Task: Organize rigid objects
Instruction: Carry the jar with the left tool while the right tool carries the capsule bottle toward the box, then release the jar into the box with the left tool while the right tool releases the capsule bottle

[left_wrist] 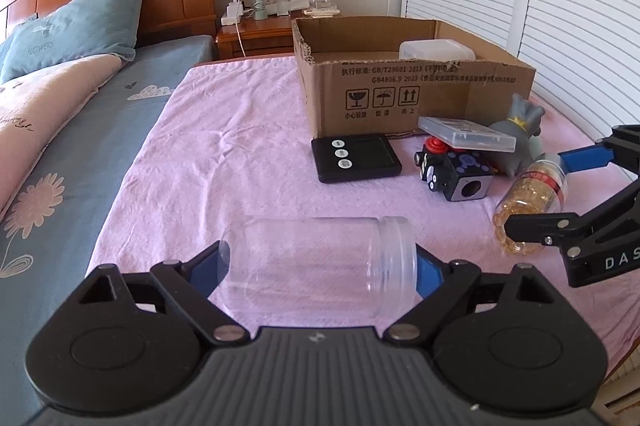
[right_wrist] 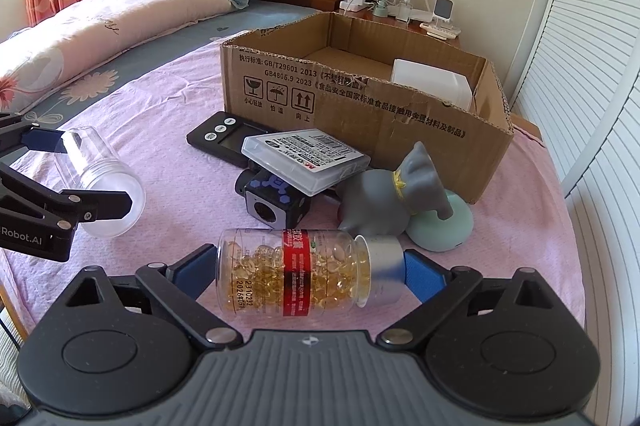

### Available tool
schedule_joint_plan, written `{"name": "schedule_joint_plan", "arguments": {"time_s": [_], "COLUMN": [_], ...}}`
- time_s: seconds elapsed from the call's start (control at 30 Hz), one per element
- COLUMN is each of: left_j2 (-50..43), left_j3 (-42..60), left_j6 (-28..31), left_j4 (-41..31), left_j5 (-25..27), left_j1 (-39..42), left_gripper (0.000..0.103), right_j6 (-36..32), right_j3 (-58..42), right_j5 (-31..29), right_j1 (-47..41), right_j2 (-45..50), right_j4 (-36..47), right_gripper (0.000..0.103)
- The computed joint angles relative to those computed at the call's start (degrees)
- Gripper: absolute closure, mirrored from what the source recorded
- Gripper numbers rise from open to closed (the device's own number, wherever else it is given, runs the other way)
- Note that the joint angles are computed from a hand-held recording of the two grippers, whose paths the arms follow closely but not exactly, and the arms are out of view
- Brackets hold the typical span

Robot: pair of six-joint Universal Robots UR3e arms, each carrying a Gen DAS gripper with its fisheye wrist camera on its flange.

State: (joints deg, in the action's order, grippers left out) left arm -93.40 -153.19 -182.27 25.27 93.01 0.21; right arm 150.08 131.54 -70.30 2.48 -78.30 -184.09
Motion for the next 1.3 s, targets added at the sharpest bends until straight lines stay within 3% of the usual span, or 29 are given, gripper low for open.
{"name": "schedule_joint_plan", "arguments": {"time_s": [0.2,0.5,0.67,0.83,1.13,1.3], "left_j2": [3.5,17.2,18.1,9.5,-15.9,-25.3], "left_j3": [0.8,6.3,14.7,28.2,58.6,69.6], "left_j6": [2.4,11.6,15.3,15.8,12.8,9.8], "left_j4": [-4.7,-26.8,-35.8,-37.9,-41.8,-44.2], "left_j5": [-1.8,-11.6,-15.7,-17.7,-12.2,-9.8], "left_j1": [1.5,7.9,9.6,8.1,2.1,1.0], "left_gripper": [0.012,0.012,0.012,0.012,0.012,0.011], "right_j6": [-0.3,-5.6,-8.1,-6.4,-0.9,1.0], "right_j3": [-2.5,-6.5,-9.8,-15.1,-25.7,-30.0], "right_j5": [0.8,3.8,7.2,10.0,8.3,7.1], "right_j1": [-0.6,-3.3,-6.1,-7.7,-6.7,-6.3], "right_j2": [-2.2,-9.3,-13.6,-13.3,-5.4,-2.1], "right_j4": [7.8,23.8,31.4,33.3,29.0,29.3], "right_gripper": [0.008,0.008,0.008,0.008,0.008,0.008]}}
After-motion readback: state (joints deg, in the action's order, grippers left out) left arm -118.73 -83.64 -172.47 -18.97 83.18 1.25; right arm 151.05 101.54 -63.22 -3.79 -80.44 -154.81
